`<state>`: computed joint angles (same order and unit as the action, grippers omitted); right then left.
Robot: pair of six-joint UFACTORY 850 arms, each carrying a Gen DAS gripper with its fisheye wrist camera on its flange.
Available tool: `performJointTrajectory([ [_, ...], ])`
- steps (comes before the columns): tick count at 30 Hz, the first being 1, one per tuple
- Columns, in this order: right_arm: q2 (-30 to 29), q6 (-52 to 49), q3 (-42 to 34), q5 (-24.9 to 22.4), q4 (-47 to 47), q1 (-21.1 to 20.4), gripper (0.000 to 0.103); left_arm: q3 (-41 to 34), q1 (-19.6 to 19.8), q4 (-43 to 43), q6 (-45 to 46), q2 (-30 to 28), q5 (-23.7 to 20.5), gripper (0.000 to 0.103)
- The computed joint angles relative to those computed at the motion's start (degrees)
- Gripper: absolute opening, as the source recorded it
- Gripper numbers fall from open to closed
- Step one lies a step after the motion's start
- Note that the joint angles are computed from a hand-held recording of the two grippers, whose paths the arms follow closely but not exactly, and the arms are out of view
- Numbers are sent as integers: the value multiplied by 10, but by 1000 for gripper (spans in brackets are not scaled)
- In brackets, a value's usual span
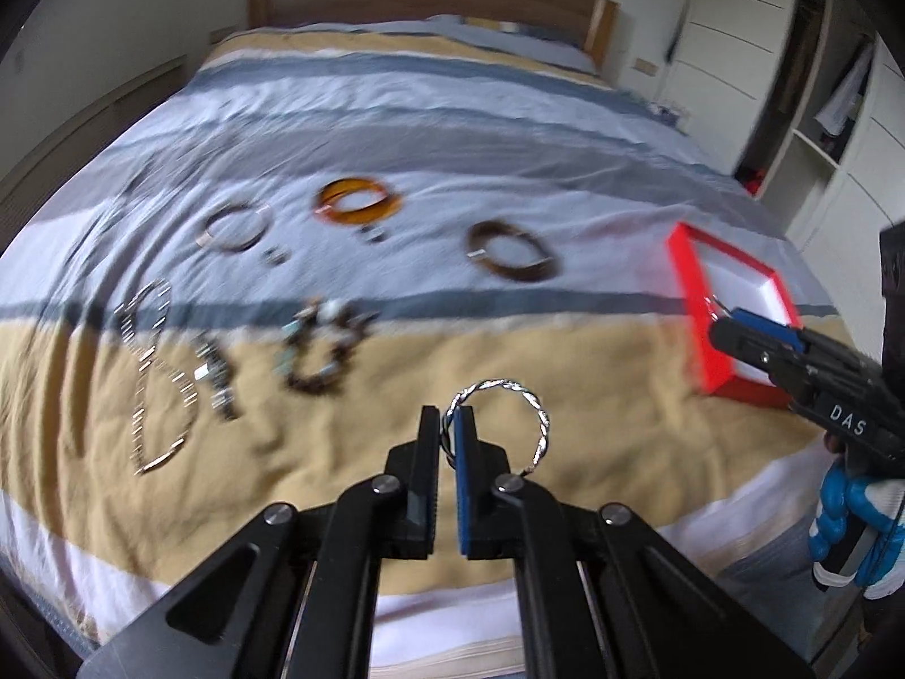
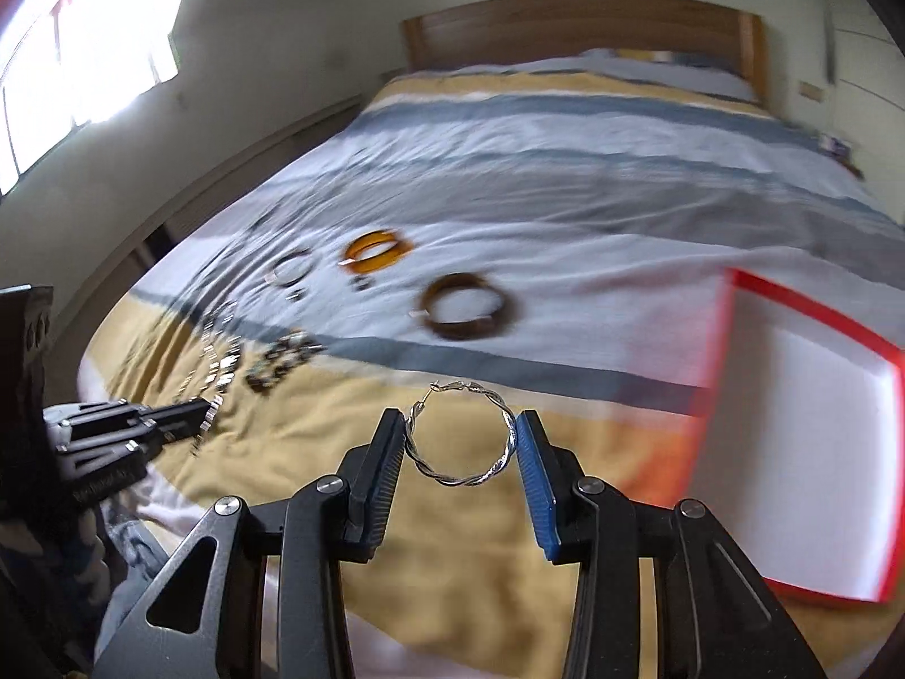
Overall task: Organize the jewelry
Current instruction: 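Carry the left tool's hoop into the red box while the right tool carries its hoop there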
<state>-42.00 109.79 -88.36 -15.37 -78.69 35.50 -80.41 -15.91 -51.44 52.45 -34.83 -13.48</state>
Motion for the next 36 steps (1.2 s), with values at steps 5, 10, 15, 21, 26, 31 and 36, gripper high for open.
performJointTrajectory([
  [5, 91, 125, 135, -60, -73, -21, 40, -53, -46, 4, 5, -23, -29, 4],
  [10, 126, 99, 201, -95, -34, -46, 40, -141, -91, 41, -19, -78, -74, 4],
  [15, 125, 100, 231, -87, -21, -74, 40, -239, -128, 77, -50, -146, -121, 4],
  [21, 110, 107, 235, -64, -32, -89, 40, -365, -158, 142, -115, -235, -181, 4],
  [26, 98, 107, 233, -53, -39, -96, 40, -443, -171, 204, -176, -298, -213, 4],
  [31, 92, 101, 229, -55, -56, -93, 40, -435, -177, 267, -222, -309, -181, 5],
  [36, 77, 46, 212, -69, -22, -89, 42, -422, -179, 323, -296, -304, -163, 6],
])
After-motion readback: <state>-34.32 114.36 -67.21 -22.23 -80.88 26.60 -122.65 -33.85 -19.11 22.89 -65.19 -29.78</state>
